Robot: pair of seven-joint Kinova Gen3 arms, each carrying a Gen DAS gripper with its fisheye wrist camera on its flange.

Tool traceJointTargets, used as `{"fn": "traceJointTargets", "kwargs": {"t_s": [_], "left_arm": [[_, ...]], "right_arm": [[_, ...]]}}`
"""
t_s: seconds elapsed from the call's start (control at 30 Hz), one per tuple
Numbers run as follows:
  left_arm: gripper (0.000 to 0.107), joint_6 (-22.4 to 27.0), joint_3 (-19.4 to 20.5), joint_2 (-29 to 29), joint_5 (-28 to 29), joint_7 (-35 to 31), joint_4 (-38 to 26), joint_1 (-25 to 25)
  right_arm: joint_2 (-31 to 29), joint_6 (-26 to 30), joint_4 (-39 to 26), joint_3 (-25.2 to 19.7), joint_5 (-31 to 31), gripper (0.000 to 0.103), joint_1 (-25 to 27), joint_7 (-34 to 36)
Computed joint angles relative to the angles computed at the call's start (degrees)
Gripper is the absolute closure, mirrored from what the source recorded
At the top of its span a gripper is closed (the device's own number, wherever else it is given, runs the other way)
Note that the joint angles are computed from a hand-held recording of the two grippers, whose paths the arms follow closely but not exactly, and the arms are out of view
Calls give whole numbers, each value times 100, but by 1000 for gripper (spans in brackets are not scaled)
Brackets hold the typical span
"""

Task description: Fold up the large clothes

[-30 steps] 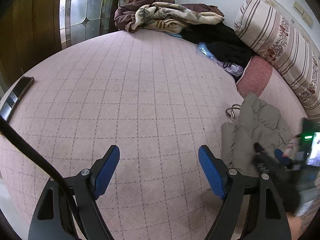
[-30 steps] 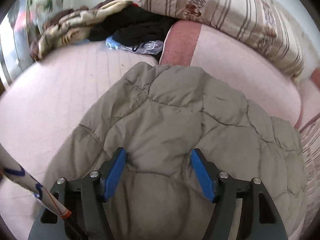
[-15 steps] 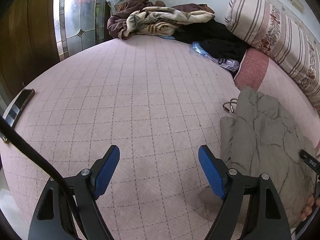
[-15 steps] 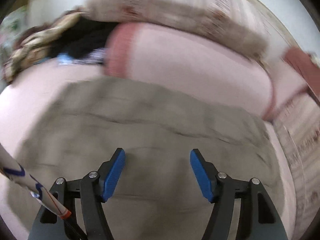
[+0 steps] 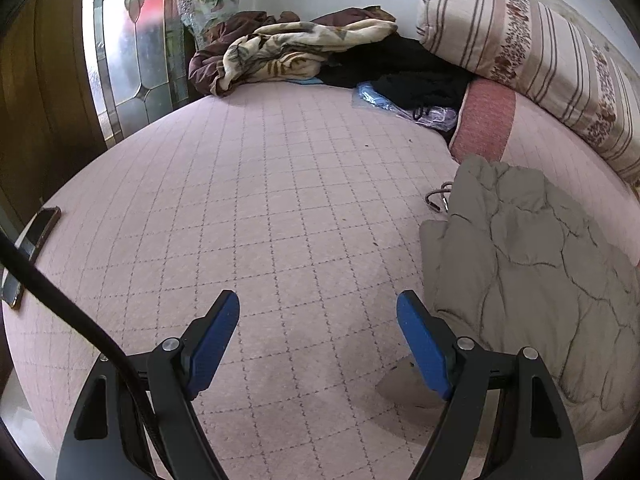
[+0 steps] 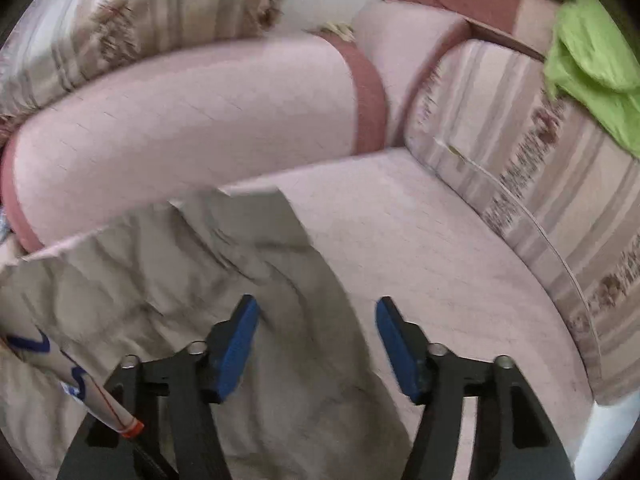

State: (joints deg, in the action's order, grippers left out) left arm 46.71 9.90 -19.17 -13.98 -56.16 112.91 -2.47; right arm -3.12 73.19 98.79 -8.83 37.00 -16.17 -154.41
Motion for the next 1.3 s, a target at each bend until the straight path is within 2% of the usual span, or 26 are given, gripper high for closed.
{"fn": "traceJointTargets", "kwargs": {"t_s": [0.07, 0.17, 0.23, 0.3, 0.37, 0.43, 0.5, 0.57, 0.67, 0.8, 0.87, 0.97, 1.07, 1.17, 1.2, 1.3], "left_arm": [[27, 3, 109, 20, -96, 65, 1, -27], [27, -5, 236, 83, -255, 179, 11, -46], [27, 39, 278, 160, -343, 232, -8, -30], [27, 62, 242, 223, -375, 245, -26, 17], [27, 62, 188, 269, -374, 262, -38, 59], [27, 93, 94, 340, -296, 197, -83, 130], [27, 150, 63, 390, -272, 162, -113, 182], [27, 208, 72, 397, -317, 191, -125, 201], [27, 215, -20, 334, -237, 153, -124, 236], [27, 299, -102, 323, -140, 112, -163, 209], [27, 385, -176, 376, -66, 43, -215, 197], [27, 506, -374, 444, 140, -219, -293, 217], [27, 635, -497, 521, 260, -488, -379, 191], [27, 663, -534, 478, 214, -446, -403, 59], [27, 659, -615, 449, 282, -485, -411, 23], [27, 703, -773, 412, 455, -558, -444, -107]], "right_arm": [[52, -329, -105, -47, 27, 43, -10, 142], [314, -852, -194, 151, -394, 43, 20, 552], [615, -863, -292, 293, -571, 45, 127, 755], [757, -1038, -257, 411, -895, 45, 478, 786], [898, -910, -275, 717, -846, 45, 436, 653], [941, -735, -247, 840, -736, 25, 475, 495], [720, -821, -134, 851, -760, 26, 548, 314], [382, -798, -45, 743, -756, 28, 536, 195], [-132, -776, 6, 436, -749, 29, 468, 370], [-607, -345, 62, -382, -480, 29, 80, 313], [-615, -277, 117, -617, -589, 29, -79, 236], [-422, -323, 273, -744, -774, 29, -272, 124], [-3, -190, 361, -582, -838, 25, -576, 150], [227, 447, -35, -695, -568, 24, -874, -106], [182, 555, -134, -715, -529, 28, -1017, -234], [83, 497, -526, -930, -462, 28, -1443, -283]]}}
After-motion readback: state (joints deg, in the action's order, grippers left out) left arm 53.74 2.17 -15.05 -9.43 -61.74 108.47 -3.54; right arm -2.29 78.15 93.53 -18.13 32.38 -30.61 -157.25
